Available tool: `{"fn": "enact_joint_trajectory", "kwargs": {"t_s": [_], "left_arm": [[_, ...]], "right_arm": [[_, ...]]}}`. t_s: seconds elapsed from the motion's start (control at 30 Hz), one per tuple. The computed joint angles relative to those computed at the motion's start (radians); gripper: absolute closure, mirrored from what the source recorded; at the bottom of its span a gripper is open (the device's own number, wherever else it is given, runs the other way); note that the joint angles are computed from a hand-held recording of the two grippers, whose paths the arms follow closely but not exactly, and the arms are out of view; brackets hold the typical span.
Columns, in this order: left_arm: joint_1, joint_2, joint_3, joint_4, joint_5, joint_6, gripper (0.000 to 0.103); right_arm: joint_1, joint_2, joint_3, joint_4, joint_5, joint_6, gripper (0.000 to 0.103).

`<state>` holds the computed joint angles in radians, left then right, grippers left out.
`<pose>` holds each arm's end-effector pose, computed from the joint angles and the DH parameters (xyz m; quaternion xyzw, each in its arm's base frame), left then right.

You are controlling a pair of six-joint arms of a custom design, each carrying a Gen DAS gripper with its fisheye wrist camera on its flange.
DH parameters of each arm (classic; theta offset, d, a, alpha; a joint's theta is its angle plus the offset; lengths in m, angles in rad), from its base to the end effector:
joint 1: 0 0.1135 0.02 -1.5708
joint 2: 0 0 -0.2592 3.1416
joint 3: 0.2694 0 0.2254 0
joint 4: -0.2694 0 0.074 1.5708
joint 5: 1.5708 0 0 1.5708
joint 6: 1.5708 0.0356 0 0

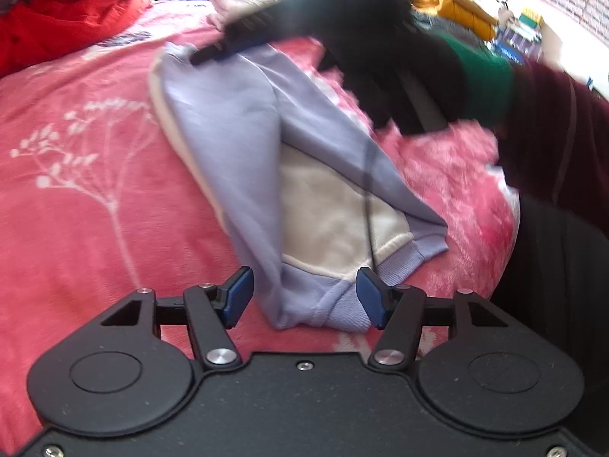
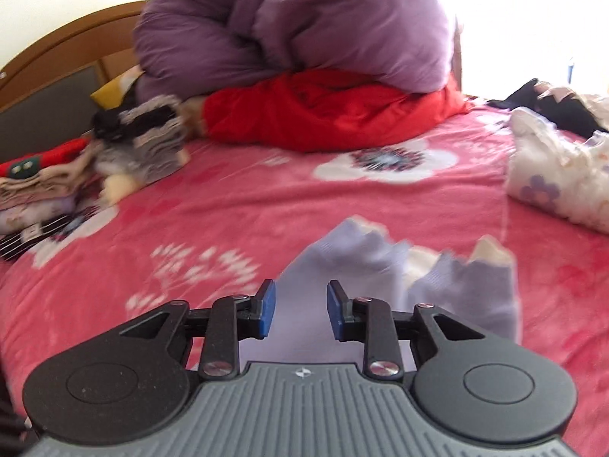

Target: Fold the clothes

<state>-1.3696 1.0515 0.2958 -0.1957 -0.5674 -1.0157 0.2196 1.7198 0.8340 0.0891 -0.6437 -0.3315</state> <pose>0.0489 -0.1442 0.1485 0.0770 0.9151 -0.1735 0.3558 0.3018 0.0893 0.1662 -0.3539 0.8129 0.2724 0.3739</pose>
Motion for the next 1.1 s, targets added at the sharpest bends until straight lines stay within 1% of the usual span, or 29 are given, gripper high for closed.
{"fn": "enact_joint_trajectory", "kwargs": {"t_s": [0.1, 0.2, 0.27, 0.33, 0.4, 0.43, 0.47, 0.5, 0.57, 0.6, 0.63, 0.7, 0.73, 0.77, 0.83, 0.87, 0.9, 0.93, 1.0, 1.03, 1.1], "left_arm": [[-0.02, -0.067, -0.019, -0.021, -0.023, -0.026, 0.044], [-0.03, -0.071, -0.017, -0.03, -0.029, -0.033, 0.044], [-0.032, -0.08, -0.021, -0.031, -0.03, -0.033, 0.044], [-0.031, -0.102, -0.033, -0.029, -0.03, -0.041, 0.044], [-0.012, -0.105, -0.044, -0.018, -0.006, -0.042, 0.044], [-0.007, -0.094, -0.041, -0.023, -0.005, -0.048, 0.044], [-0.005, -0.104, -0.045, -0.028, -0.002, -0.055, 0.044], [-0.014, -0.13, -0.051, -0.043, -0.011, -0.07, 0.044], [-0.048, -0.213, -0.071, -0.08, -0.047, -0.113, 0.044], [-0.061, -0.257, -0.084, -0.088, -0.063, -0.125, 0.044], [-0.072, -0.301, -0.097, -0.096, -0.078, -0.135, 0.043], [-0.075, -0.337, -0.11, -0.108, -0.097, -0.172, 0.043], [-0.058, -0.338, -0.117, -0.102, -0.084, -0.192, 0.043], [-0.036, -0.335, -0.124, -0.091, -0.065, -0.211, 0.043], [0.024, -0.333, -0.143, -0.066, -0.014, -0.248, 0.043], [0.065, -0.336, -0.159, -0.046, 0.021, -0.264, 0.043], [0.107, -0.338, -0.174, -0.025, 0.058, -0.279, 0.043], [0.143, -0.347, -0.192, -0.001, 0.089, -0.29, 0.043], [0.192, -0.388, -0.229, 0.038, 0.121, -0.339, 0.043], [0.205, -0.411, -0.245, 0.051, 0.126, -0.367, 0.043], [0.222, -0.457, -0.264, 0.052, 0.125, -0.41, 0.042]], "right_arm": [[-0.005, -0.092, -0.11, -0.032, -0.068, -0.052, 0.072], [-0.008, -0.21, -0.217, -0.116, -0.129, -0.149, 0.072], [-0.004, -0.274, -0.281, -0.151, -0.143, -0.21, 0.072], [0.014, -0.32, -0.342, -0.161, -0.122, -0.264, 0.072], [0.046, -0.313, -0.389, -0.148, -0.041, -0.326, 0.072], [0.052, -0.306, -0.418, -0.123, -0.015, -0.35, 0.072], [0.04, -0.314, -0.442, -0.097, -0.019, -0.359, 0.072], [0.026, -0.343, -0.456, -0.099, -0.034, -0.349, 0.072], [-0.01, -0.407, -0.482, -0.105, -0.076, -0.337, 0.072], [-0.037, -0.439, -0.494, -0.111, -0.119, -0.335, 0.072], [-0.049, -0.453, -0.497, -0.124, -0.128, -0.34, 0.071], [-0.031, -0.461, -0.505, -0.139, -0.061, -0.376, 0.07], [-0.02, -0.466, -0.51, -0.144, -0.027, -0.391, 0.07], [-0.041, -0.478, -0.506, -0.173, -0.033, -0.401, 0.07], [-0.205, -0.517, -0.468, -0.311, -0.169, -0.39, 0.069], [-0.299, -0.53, -0.451, -0.379, -0.229, -0.409, 0.069], [-0.407, -0.531, -0.432, -0.455, -0.285, -0.446, 0.066], [-0.52, -0.503, -0.408, -0.529, -0.332, -0.488, 0.057], [-0.74, -0.348, -0.334, -0.689, -0.395, -0.592, 0.049], [-0.829, -0.257, -0.291, -0.761, -0.404, -0.636, 0.047], [-0.942, -0.08, -0.221, -0.84, -0.388, -0.657, 0.045]]}}
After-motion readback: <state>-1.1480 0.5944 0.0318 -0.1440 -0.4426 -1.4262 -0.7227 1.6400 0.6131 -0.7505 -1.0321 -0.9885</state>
